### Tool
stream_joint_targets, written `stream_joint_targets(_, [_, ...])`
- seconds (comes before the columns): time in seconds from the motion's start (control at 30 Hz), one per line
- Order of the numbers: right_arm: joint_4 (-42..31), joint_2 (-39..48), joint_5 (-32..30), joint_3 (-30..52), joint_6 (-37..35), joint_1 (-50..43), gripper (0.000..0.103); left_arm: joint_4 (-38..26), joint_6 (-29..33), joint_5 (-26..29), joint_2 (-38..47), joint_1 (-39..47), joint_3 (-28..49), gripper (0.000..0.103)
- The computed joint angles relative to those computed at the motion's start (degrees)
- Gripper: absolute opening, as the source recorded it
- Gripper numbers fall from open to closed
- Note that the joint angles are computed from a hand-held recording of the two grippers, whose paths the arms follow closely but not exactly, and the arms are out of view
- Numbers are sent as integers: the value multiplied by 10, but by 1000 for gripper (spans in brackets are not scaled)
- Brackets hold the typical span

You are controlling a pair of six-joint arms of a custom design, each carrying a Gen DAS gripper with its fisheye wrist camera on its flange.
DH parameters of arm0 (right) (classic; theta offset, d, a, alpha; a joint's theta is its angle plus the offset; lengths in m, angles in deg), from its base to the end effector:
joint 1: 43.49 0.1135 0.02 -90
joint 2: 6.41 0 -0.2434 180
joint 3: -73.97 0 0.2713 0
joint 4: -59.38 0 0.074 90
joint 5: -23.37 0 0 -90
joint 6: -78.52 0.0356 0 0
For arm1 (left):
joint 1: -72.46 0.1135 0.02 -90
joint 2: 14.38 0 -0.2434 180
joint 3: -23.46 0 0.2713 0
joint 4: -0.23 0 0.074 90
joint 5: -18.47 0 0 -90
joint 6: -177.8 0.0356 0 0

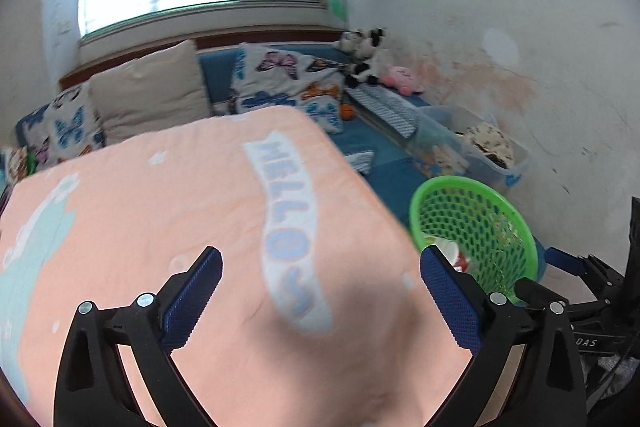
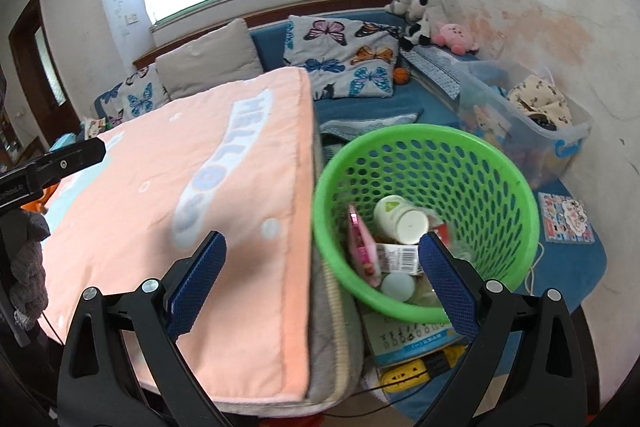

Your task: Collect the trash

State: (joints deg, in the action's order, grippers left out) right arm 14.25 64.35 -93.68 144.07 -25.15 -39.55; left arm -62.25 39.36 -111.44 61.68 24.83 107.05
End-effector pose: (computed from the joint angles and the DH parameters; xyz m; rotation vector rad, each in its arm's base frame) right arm 0.2830 0.0357 0.2644 -0.5734 2.2357 0.4714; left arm 0.2113 -0.1978 0.3023 -0.2721 2.2333 0.0178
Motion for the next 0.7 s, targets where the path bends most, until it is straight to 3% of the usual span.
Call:
stream_joint_targets(0.33, [-19,-70,-6,-43,7,50,96,-196,-192,-93,-45,-82,-27,96])
stream_joint_targets(0.7, [-20,-121,-8,-76,14,88,98,-335,-380,-124,-64,-148,-47,96])
